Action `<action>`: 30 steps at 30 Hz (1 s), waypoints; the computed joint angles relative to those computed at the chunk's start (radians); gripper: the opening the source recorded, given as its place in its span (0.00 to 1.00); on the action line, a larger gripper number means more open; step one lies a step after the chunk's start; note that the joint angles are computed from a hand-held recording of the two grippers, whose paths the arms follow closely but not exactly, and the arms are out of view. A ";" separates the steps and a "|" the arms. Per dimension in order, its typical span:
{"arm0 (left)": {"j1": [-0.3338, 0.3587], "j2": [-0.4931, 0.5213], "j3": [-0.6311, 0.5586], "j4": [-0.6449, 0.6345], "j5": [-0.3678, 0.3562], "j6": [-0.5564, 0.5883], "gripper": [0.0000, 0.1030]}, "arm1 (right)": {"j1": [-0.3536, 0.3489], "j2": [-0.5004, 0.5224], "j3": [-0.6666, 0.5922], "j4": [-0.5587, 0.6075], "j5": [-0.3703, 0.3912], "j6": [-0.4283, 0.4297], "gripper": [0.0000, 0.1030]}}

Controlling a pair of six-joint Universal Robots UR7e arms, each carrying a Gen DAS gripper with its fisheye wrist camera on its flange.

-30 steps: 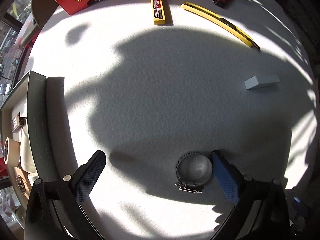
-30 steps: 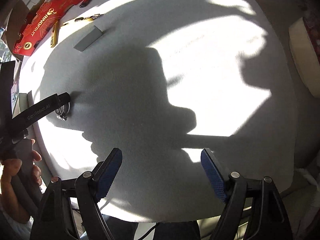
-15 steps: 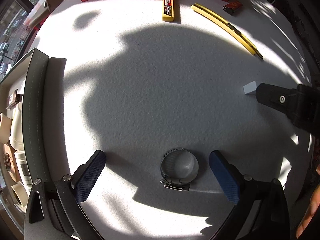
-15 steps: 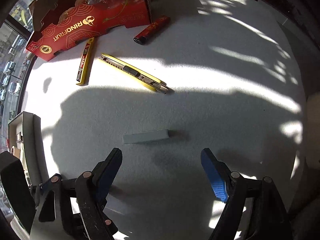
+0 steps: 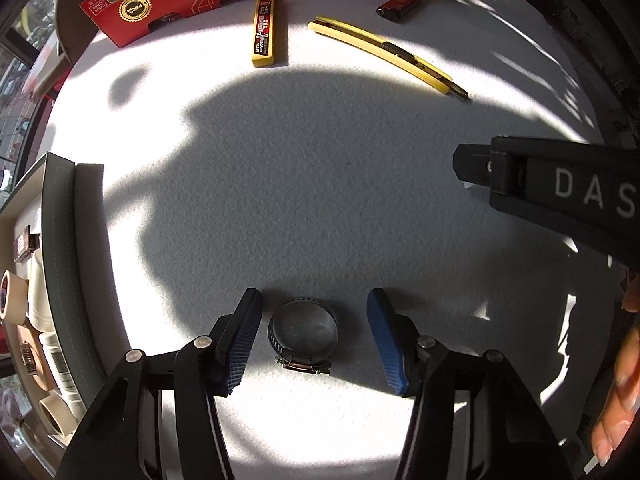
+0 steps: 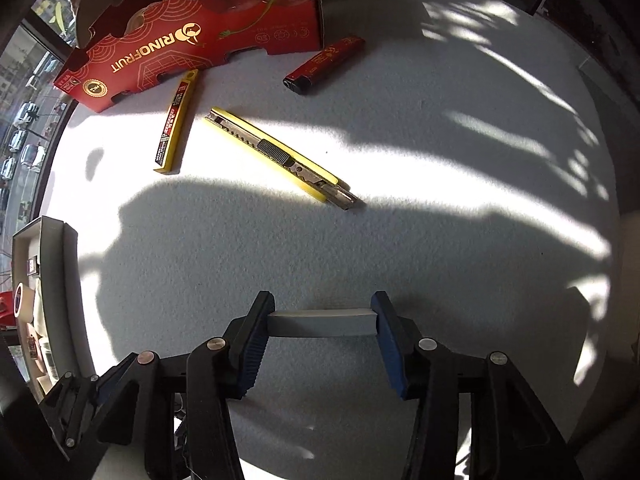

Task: Organize rigid objects
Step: 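Grasp the metal hose clamp with the left tool while the right tool grasps the grey block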

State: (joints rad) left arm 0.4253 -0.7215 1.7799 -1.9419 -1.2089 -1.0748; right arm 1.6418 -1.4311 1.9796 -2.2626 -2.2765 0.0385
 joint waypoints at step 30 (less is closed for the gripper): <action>-0.068 -0.283 0.196 -0.067 -0.280 0.278 0.24 | 0.041 -0.554 0.385 0.401 0.068 0.371 0.50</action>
State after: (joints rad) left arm 0.3573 -1.0049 1.9763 -2.0089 -1.4888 -0.7963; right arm 1.6827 -1.9848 2.3650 -1.8619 -2.2087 0.4095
